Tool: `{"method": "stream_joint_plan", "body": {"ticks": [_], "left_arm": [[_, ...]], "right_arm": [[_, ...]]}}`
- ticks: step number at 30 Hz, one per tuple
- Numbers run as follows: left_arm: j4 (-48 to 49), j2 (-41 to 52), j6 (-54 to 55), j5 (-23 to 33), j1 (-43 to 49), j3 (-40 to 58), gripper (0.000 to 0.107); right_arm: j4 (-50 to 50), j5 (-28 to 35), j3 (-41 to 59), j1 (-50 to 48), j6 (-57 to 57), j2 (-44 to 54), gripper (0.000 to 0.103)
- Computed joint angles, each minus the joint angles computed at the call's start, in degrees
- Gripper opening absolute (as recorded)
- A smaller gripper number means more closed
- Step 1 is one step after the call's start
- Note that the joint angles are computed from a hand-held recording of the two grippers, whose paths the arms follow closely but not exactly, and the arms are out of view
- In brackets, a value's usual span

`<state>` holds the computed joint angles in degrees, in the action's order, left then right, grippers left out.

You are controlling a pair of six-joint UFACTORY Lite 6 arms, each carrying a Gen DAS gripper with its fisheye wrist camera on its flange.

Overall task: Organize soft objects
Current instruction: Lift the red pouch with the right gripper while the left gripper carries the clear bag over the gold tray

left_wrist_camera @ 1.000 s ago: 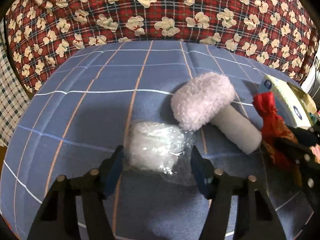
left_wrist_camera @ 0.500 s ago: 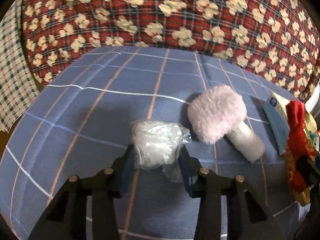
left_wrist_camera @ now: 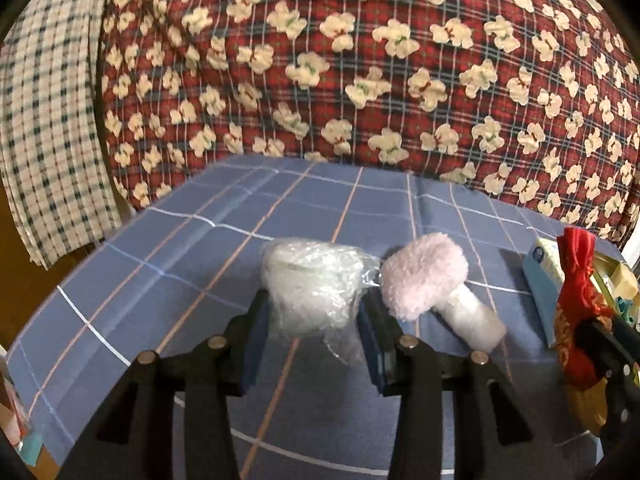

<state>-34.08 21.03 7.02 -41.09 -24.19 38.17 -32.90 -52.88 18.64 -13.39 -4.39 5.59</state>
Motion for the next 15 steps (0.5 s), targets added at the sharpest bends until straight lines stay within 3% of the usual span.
{"method": "stream_joint_plan", "body": {"ticks": [15], "left_arm": [[-10.35,-0.91,0.85,-9.73,-12.34,-2.16,0.042]], "right_arm": [[-3.85,-3.47,0.01,-3.91,3.23,0.91,0.016]]}}
